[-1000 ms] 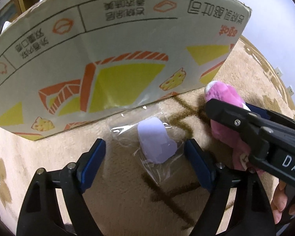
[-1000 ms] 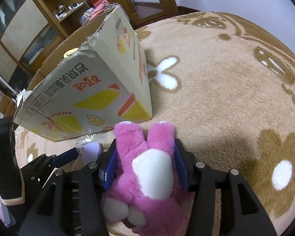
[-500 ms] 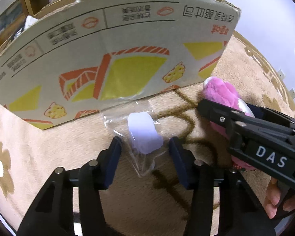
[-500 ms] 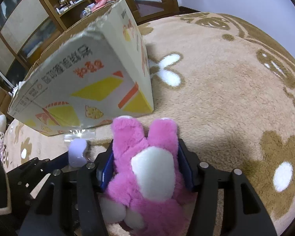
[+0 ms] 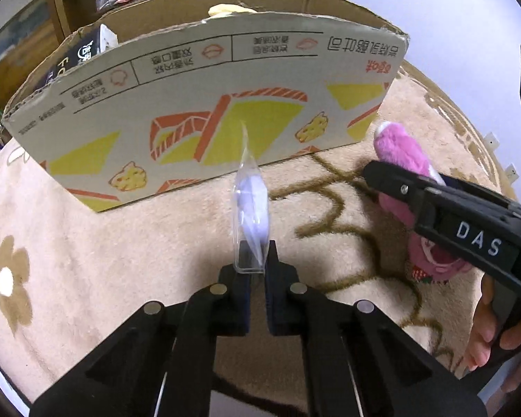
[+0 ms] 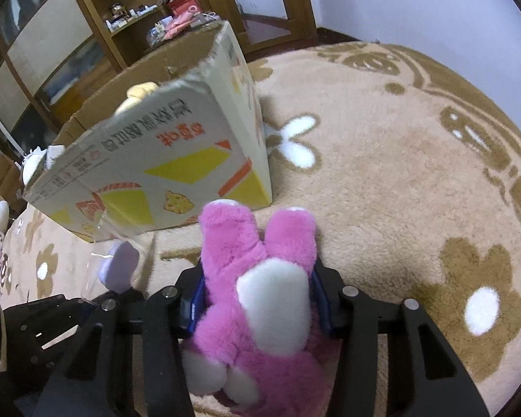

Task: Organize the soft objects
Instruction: 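Carry the bag and pink bunny over the box and open both tools inside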

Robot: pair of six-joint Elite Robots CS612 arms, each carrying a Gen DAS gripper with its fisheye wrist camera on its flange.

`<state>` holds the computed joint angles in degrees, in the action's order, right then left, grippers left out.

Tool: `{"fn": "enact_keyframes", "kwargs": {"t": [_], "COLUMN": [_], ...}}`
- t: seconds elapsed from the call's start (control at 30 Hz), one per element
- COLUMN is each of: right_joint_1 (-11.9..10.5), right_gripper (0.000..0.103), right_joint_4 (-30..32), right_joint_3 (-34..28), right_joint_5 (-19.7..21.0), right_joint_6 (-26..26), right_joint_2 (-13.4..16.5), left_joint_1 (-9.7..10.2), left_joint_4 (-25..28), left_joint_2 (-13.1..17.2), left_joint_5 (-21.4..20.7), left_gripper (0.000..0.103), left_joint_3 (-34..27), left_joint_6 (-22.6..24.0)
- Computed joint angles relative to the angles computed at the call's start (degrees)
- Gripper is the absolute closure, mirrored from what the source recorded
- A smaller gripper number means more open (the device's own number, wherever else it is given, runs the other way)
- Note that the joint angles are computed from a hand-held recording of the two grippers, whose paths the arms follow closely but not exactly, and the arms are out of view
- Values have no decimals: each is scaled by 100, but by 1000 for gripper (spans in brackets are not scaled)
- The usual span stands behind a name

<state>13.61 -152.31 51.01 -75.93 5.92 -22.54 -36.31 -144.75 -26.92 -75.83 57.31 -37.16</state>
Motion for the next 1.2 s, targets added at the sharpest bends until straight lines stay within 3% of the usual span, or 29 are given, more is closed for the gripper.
{"fn": "enact_keyframes", "kwargs": {"t": [0.27, 0.57, 0.9, 1.2], "right_joint_1": [-20, 10, 51, 92], "right_gripper": [51, 51, 51, 51], "right_joint_4": [-663, -1842, -2740, -3169], "right_joint_3": [370, 870, 1169, 1125], "right_joint_5": [14, 63, 87, 87], "right_joint_6": [-62, -228, -372, -512], "right_joint_2": [-229, -544, -748, -788], "left_joint_1": [-69, -201, -409, -431], "left_joint_4": [-364, -1208, -2096, -2394], "left_joint_2": [-282, -775, -941, -907], "left_joint_5": [188, 820, 1846, 2313], "left_gripper": [98, 97, 97, 97], "left_joint_3": [444, 1238, 1484, 1379], "left_joint_6": [109, 128, 576, 863]}}
